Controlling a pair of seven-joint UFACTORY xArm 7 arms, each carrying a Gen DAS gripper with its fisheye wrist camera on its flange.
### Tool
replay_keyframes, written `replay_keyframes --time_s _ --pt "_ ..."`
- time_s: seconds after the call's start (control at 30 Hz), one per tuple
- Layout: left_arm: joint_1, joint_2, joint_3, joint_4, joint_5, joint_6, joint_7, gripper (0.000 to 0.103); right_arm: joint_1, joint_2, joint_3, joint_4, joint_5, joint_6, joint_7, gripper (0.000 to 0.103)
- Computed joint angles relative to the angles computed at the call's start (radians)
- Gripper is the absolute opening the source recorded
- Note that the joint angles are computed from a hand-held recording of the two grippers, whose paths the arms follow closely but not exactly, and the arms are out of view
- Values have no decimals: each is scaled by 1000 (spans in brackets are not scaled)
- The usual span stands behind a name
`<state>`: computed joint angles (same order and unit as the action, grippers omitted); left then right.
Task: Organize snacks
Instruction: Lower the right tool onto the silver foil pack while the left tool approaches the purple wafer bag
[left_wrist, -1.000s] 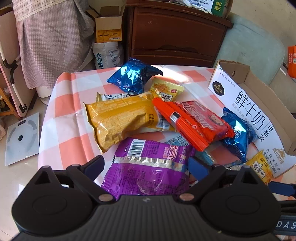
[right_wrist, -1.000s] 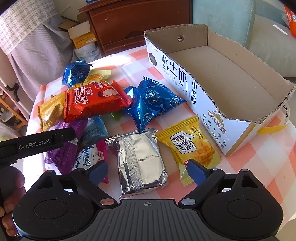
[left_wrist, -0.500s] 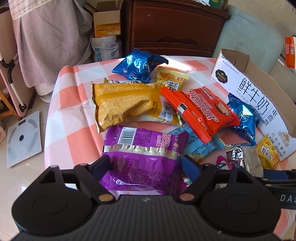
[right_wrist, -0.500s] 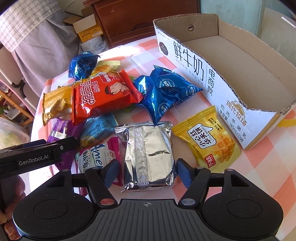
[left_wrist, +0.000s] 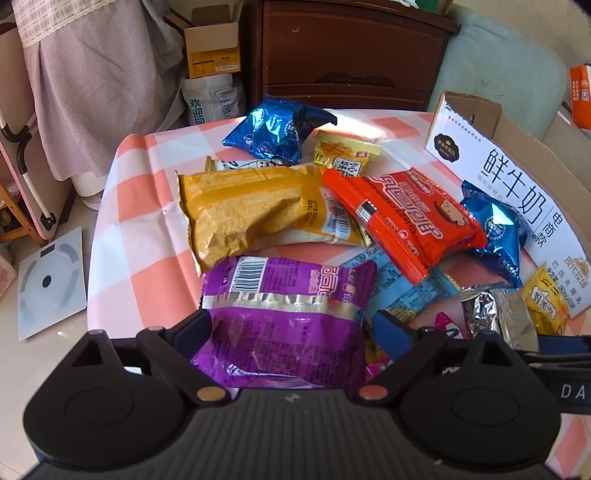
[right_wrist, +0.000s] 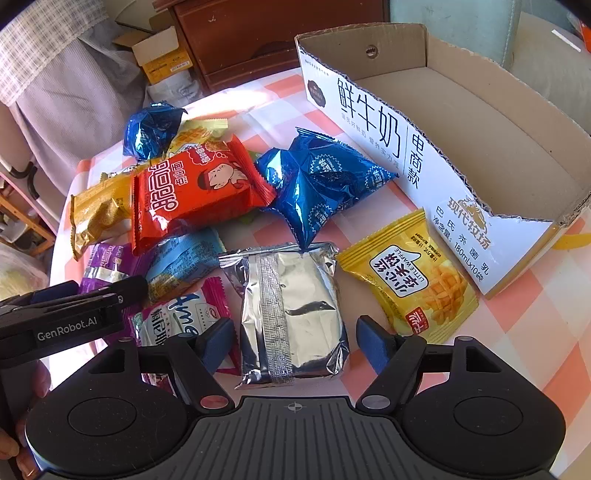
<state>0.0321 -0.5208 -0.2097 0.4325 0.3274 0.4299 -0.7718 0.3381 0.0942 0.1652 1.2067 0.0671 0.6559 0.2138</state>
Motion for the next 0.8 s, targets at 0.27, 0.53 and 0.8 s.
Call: replay_keyframes --time_s 0.27,0.53,0.8 --pt "14 7 -32 6 53 14 -28 94 19 26 -2 23 -78 16 63 77" --pt "16 14 -41 6 94 13 -54 94 23 30 -2 26 -97 15 65 77" --pt "13 15 -54 13 136 34 -57 81 24 25 1 15 -101 -6 41 67"
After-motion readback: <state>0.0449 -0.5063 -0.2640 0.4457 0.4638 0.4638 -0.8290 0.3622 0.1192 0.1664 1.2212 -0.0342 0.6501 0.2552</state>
